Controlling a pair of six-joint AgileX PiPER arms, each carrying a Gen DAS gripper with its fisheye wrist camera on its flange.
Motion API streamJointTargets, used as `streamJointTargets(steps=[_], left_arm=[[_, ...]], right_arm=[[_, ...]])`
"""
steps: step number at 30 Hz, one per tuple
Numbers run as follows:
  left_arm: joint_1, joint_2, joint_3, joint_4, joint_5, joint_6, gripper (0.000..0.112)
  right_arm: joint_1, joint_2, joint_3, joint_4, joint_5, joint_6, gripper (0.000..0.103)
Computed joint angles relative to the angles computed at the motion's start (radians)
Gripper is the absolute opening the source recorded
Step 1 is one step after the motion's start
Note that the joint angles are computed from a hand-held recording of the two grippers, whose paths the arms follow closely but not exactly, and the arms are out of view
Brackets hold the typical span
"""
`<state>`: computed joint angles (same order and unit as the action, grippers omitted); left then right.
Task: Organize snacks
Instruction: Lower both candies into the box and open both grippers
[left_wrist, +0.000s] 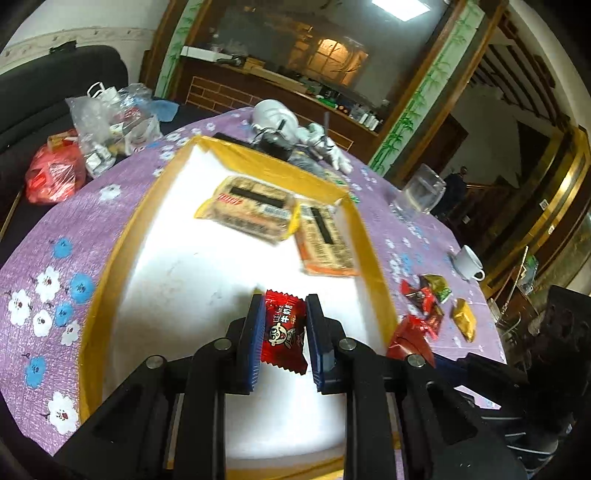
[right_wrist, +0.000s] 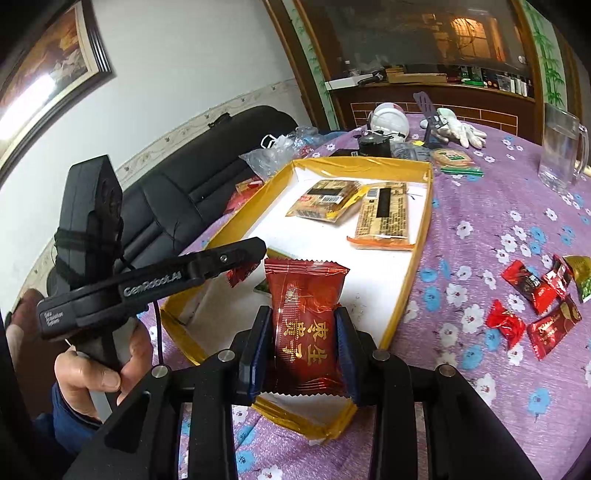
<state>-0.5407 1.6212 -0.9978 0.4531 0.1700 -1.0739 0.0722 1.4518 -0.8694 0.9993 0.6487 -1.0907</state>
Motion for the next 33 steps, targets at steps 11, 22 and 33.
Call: streamJointTargets(steps=[11, 22, 33], left_arm=[[-0.009, 0.047, 0.020, 0.427, 0.005, -0.419, 0.019], [0.010, 0.049, 0.027, 0.369, -0.017, -0.369, 0.019], [-0.010, 0.053, 0.011, 0.398, 0.031, -0.396, 0.019]], right_arm=[[0.075, 0.051, 0.034, -0.004, -0.100, -0.021, 0.034], [0.172, 0.043, 0.091, -0.013, -0.212, -0.079, 0.034], [0.157, 0.045, 0.089, 0.009, -0.190, -0.107, 0.035]])
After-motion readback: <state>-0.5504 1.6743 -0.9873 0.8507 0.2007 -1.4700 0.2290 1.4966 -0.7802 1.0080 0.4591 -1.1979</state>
